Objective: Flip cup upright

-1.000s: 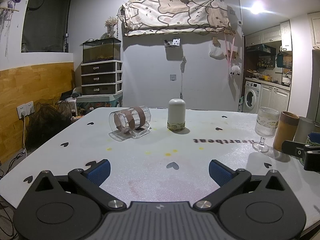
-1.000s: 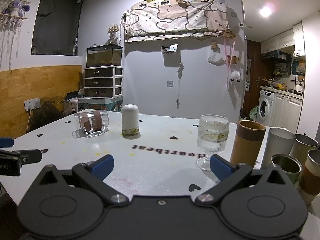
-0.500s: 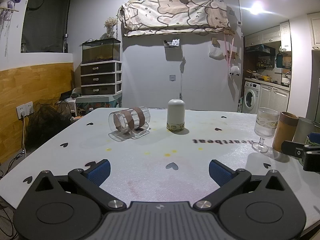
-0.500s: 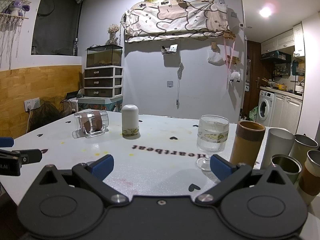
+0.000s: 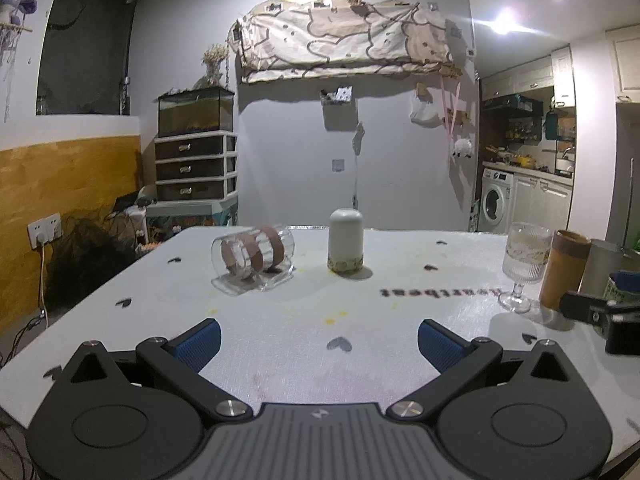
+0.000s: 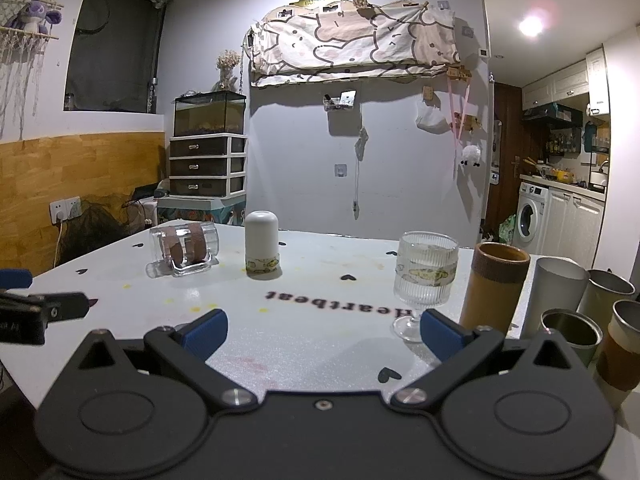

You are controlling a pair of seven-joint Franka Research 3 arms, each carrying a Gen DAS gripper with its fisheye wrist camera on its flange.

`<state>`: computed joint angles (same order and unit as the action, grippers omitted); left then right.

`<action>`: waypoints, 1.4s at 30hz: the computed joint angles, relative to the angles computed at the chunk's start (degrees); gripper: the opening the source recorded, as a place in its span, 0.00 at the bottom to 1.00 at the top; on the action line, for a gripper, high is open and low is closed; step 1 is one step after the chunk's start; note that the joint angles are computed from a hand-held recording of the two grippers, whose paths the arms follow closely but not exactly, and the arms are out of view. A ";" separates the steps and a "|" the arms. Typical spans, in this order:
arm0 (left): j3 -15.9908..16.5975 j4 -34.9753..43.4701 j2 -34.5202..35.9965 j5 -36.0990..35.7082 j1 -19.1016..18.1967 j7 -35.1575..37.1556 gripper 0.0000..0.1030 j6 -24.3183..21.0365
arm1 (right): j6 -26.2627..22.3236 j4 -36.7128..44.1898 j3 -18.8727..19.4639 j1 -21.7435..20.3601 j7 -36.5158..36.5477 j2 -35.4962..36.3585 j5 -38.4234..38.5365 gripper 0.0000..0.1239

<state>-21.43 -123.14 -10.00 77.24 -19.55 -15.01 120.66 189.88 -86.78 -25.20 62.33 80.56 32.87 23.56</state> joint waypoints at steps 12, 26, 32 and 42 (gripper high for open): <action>1.18 6.23 3.22 9.73 2.17 0.40 1.00 1.97 | 4.53 -3.94 9.87 -6.01 -7.15 -3.73 3.28 0.83; 11.25 29.38 21.53 5.60 4.16 13.55 1.00 15.29 | 5.07 -6.89 16.25 -11.84 -11.86 -5.46 8.51 0.83; 16.34 39.69 30.78 -0.63 4.19 19.66 0.99 20.42 | 2.97 -7.49 9.95 -8.20 -11.41 -4.94 11.96 0.83; 20.03 61.65 47.28 -17.34 3.71 38.52 0.86 16.43 | -0.99 -5.76 4.07 -6.59 -3.22 -2.20 7.98 0.83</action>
